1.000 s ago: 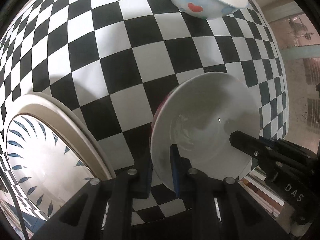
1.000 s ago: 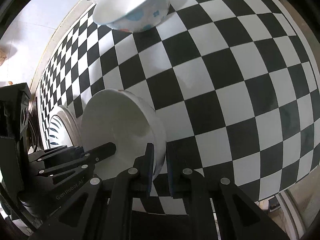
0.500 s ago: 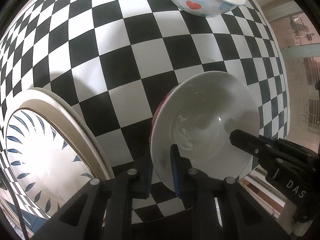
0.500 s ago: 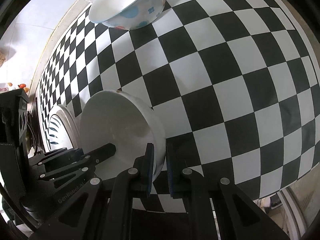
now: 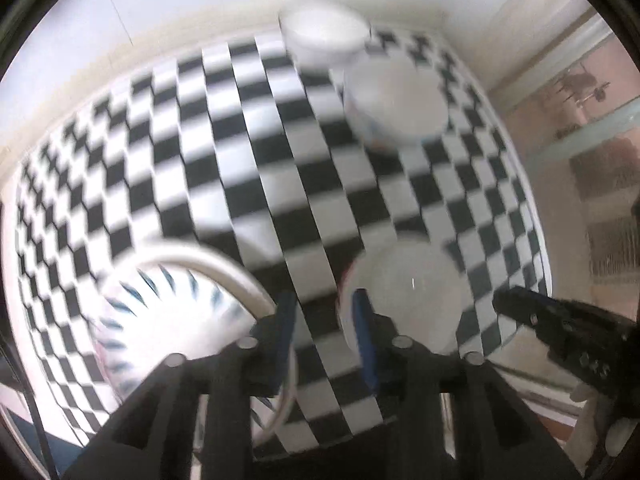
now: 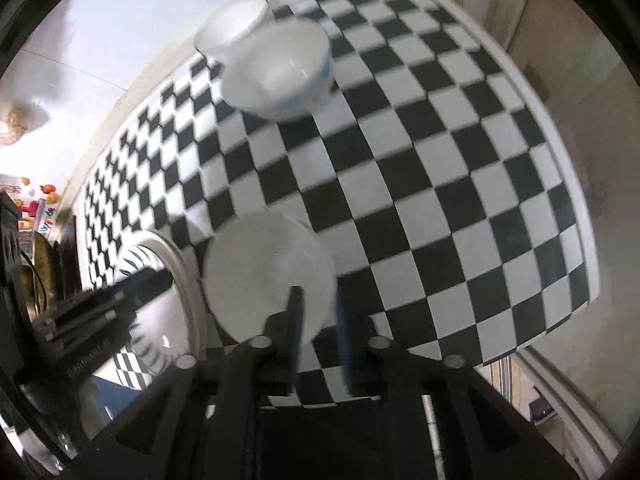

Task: Organize plates and bowls

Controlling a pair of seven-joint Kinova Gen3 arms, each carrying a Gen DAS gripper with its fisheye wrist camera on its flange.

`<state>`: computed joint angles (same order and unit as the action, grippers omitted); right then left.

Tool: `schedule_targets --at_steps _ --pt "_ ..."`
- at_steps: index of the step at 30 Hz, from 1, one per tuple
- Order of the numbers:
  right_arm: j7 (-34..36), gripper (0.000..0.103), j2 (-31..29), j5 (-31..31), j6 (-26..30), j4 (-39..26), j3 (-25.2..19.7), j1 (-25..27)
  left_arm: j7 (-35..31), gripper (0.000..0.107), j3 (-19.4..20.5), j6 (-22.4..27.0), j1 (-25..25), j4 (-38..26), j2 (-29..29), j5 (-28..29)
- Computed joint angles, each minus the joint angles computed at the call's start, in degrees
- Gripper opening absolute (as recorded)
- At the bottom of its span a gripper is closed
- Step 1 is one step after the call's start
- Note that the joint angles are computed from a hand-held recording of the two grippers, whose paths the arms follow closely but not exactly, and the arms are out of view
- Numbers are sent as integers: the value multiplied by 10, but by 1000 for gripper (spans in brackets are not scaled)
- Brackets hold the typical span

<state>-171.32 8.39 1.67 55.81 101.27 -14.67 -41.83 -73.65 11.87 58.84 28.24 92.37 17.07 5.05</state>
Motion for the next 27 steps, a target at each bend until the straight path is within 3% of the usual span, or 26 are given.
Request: schedule_targets --at_steps 1,3,7,10,16,18,23,25,27 --pt "-12 49 -7 19 5 -8 5 -10 -7 30 -11 -1 3 -11 1 0" --pt "-36 65 -23 66 2 -14 -12 2 -10 31 -57 18 28 -54 17 1" --pt "8 65 -26 87 -14 -32 -70 103 -40 31 -159 84 62 -160 77 49" --pt "78 65 -8 77 -37 -50 -88 183 -37 31 -178 113 51 -239 136 65" --pt "218 65 138 69 -24 -170 -146 333 57 31 -47 160 -51 -398 265 28" --pt "265 65 191 63 -9 -221 -140 343 77 31 0 170 -76 -452 313 12" --pt "381 64 318 11 44 -354 -103 343 116 30 120 206 -94 -584 426 -93" --pt "420 62 352 -28 85 -406 -60 322 116 30 130 243 -83 -637 456 -111" --pt "441 62 380 -43 105 -440 -46 315 110 30 98 274 -64 -690 481 -96"
